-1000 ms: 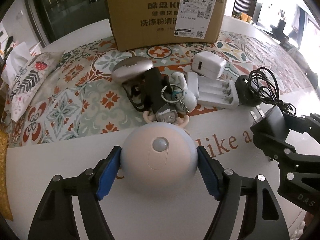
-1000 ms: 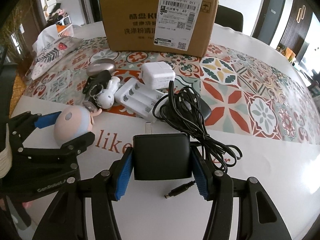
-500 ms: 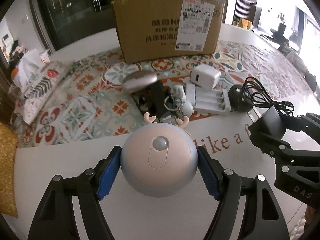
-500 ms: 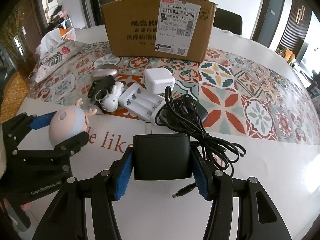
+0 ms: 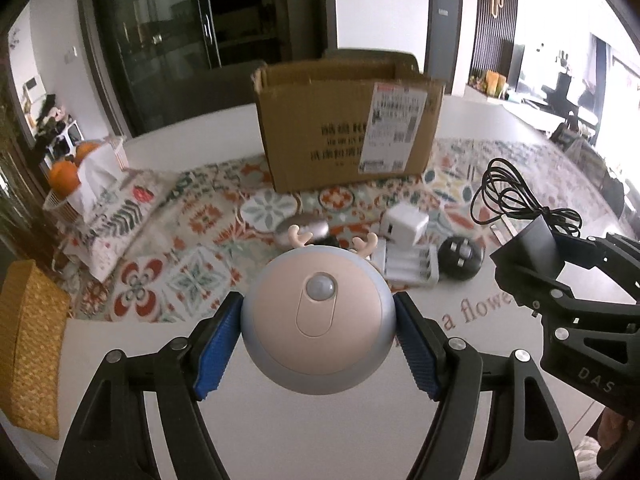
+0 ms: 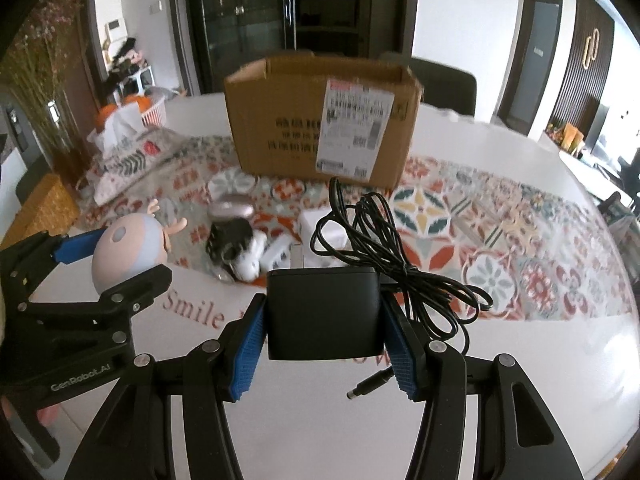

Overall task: Organize rigid objects
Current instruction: 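Carry the night light and black adapter with both tools over the cardboard box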

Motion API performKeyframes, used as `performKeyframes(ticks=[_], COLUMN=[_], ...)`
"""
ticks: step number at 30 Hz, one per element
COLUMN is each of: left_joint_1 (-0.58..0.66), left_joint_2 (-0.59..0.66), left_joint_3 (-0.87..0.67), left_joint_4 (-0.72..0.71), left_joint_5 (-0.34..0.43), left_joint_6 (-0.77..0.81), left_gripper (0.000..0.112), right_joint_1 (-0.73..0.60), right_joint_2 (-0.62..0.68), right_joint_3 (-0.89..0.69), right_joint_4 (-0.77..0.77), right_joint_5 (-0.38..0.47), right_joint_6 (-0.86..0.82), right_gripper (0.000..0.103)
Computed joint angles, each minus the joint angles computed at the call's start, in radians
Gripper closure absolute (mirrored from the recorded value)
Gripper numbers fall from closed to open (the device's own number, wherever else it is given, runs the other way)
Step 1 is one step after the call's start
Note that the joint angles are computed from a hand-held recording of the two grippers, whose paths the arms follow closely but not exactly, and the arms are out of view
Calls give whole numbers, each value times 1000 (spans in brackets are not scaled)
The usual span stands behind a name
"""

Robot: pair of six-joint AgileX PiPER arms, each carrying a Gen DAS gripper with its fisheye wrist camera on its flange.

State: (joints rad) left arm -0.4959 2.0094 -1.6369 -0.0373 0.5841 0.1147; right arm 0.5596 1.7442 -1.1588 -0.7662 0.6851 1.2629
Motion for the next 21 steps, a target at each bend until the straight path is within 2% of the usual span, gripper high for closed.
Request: performKeyframes(ticks=[6,17,21], left_joint_1=[8,18,26], left_joint_2=[-31,-45,-12], left_joint_3=[-44,-151,-251], left_joint_4=[-5,17,-1], left_joint_5=[22,44,91], left_joint_6=[2,17,33], left_gripper=[38,38,38], right_joint_1=[22,34,28], right_joint_2=[-37,-52,-53], right_joint_3=[-47,-150,-184], right_joint_4=[-44,-92,-105], right_joint_5=[59,111,117], right_joint_6=[12,3,0], right_gripper=[48,48,48])
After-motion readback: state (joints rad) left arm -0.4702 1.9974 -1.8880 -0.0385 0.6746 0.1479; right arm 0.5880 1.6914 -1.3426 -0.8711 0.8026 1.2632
